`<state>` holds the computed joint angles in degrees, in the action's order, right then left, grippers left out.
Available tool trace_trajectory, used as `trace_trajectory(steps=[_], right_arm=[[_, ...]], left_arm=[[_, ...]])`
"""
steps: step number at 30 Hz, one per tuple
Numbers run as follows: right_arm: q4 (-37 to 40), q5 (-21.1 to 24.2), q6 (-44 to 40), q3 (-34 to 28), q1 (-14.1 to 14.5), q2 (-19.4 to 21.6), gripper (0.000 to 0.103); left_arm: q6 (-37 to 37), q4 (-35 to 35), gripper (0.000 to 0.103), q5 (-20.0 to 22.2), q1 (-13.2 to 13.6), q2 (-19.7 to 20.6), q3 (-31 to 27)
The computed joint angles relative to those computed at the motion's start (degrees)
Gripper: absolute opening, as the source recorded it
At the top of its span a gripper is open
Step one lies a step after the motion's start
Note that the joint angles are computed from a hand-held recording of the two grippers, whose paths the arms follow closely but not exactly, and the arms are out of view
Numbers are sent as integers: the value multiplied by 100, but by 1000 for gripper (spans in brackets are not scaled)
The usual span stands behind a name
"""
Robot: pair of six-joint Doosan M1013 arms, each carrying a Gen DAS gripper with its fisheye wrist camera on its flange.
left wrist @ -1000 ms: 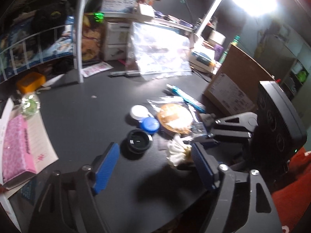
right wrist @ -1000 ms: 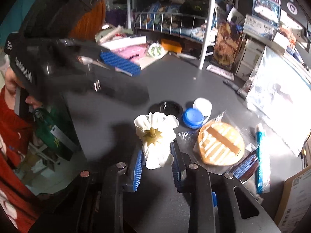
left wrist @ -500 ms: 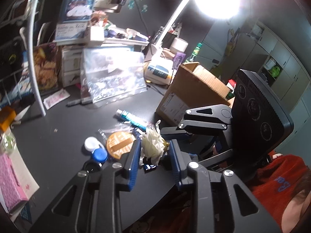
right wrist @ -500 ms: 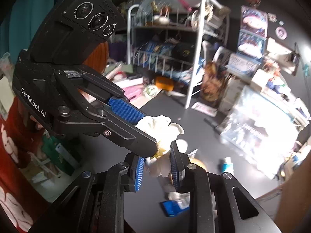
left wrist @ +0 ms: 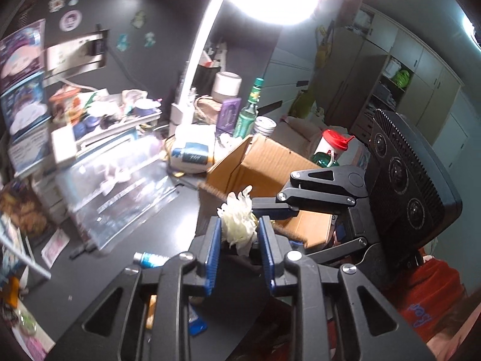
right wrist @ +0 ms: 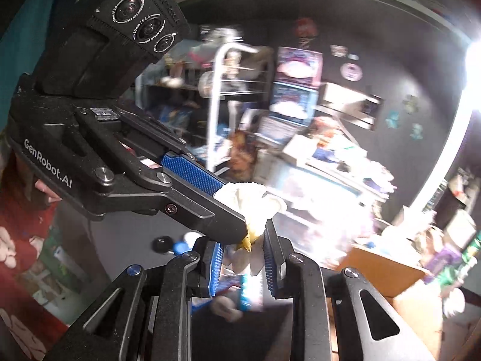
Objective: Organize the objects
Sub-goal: 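Carry the flower into the cardboard box and open the left gripper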
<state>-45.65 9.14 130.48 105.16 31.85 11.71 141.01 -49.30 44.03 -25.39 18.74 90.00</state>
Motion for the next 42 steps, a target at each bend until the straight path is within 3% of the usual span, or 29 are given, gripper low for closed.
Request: trace_trajectory(steps=[3, 13, 18, 19, 21, 22, 23, 25, 30, 32, 36, 39, 42], right_arm=[[555, 238, -387, 48, -181, -110, 19], [3548, 1003, -2695, -22, -853, -97, 19], [3564, 1469, -2721, -152, -895, 16, 19], [3543, 1568, -2693, -188, -896, 39, 20], [3431, 1763, -2576, -257, -893, 77, 27], [3201, 1877, -2361, -285, -868, 91, 39], [3107, 1885, -2301, -285, -867, 87, 51], [2665, 1885, -1931, -248, -817, 41, 60], [2014, 1722, -1412, -152, -674, -68, 60], [1723, 1425, -1177, -49, -587, -158, 60], [2074, 746, -1567, 62, -389, -281, 60], [2837, 469, -2517, 8, -168, -248, 61], [4166, 444, -4060, -131, 19, -67, 61]], left_arm=[[-374, 299, 22, 247, -164, 299, -449], [-1503, 1306, 22, 867, -570, 1026, -1493], [-1693, 1449, 22, 1070, -596, 1195, -1691], [-1678, 1497, 24, 1048, -607, 1196, -1692], [-1685, 1636, 46, 958, -638, 1147, -1643], [-1649, 1661, 67, 858, -647, 1107, -1597], [-1536, 1656, 77, 688, -655, 1031, -1497], [-1388, 1649, 78, 495, -653, 911, -1357], [-877, 987, 82, -377, -458, 430, -705], [-604, 655, 89, -854, -350, 221, -374], [-460, 410, 91, -1933, -173, -209, 335], [-87, -113, 91, -2465, -6, -434, 799], [430, -736, 92, -2948, 134, -615, 1272]])
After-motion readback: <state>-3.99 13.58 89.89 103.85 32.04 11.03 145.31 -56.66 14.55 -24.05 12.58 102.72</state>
